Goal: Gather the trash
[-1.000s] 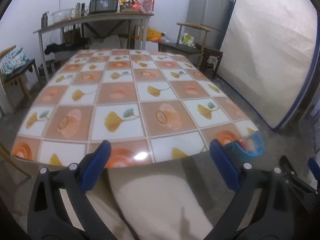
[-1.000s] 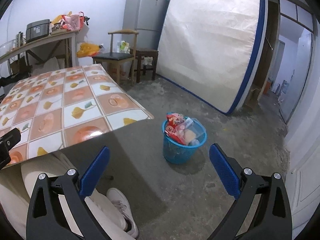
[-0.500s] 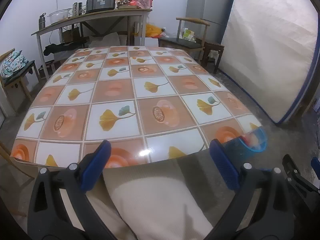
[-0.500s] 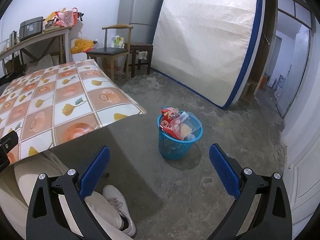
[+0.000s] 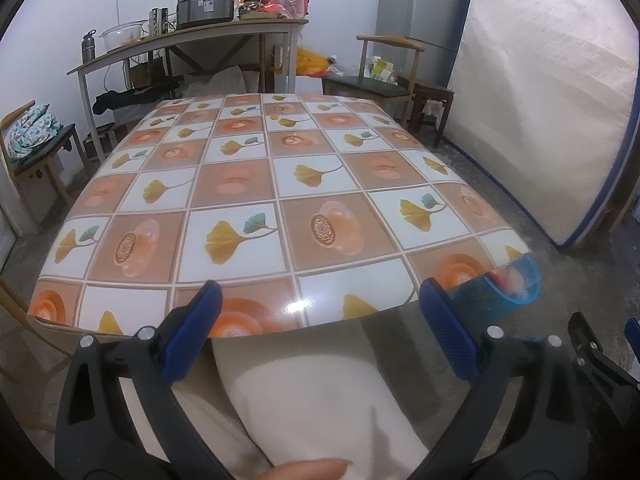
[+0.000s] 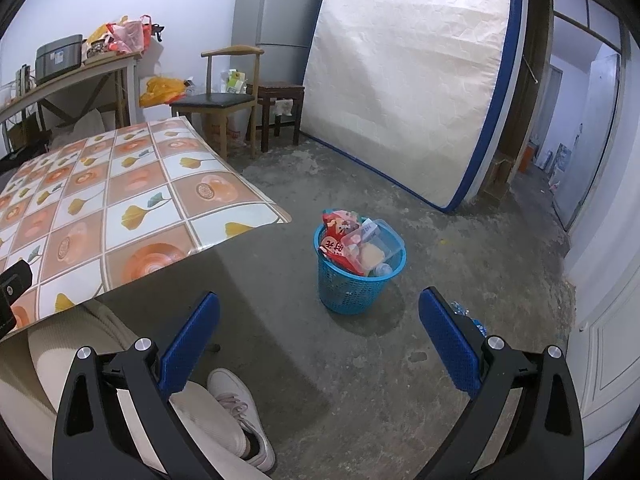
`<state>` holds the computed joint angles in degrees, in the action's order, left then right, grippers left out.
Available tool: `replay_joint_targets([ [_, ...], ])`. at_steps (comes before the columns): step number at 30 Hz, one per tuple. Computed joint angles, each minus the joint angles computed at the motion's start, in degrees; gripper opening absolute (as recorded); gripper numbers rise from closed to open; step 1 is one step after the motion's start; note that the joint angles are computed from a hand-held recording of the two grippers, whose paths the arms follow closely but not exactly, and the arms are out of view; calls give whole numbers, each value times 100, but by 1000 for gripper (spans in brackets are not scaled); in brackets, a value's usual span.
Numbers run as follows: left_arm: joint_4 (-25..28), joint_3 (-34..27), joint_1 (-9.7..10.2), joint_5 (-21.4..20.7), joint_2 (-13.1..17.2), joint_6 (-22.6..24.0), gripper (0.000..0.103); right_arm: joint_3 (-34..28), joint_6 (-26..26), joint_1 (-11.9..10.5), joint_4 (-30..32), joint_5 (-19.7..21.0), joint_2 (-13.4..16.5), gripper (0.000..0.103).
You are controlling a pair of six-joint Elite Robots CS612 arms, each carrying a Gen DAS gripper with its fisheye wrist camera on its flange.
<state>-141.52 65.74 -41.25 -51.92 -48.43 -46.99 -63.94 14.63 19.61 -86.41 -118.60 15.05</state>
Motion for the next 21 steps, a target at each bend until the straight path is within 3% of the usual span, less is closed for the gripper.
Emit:
replay_joint_targets([
  [21,18,10,-17,41,-11,-11,95,-53,17,-2,0,-31,24,97],
])
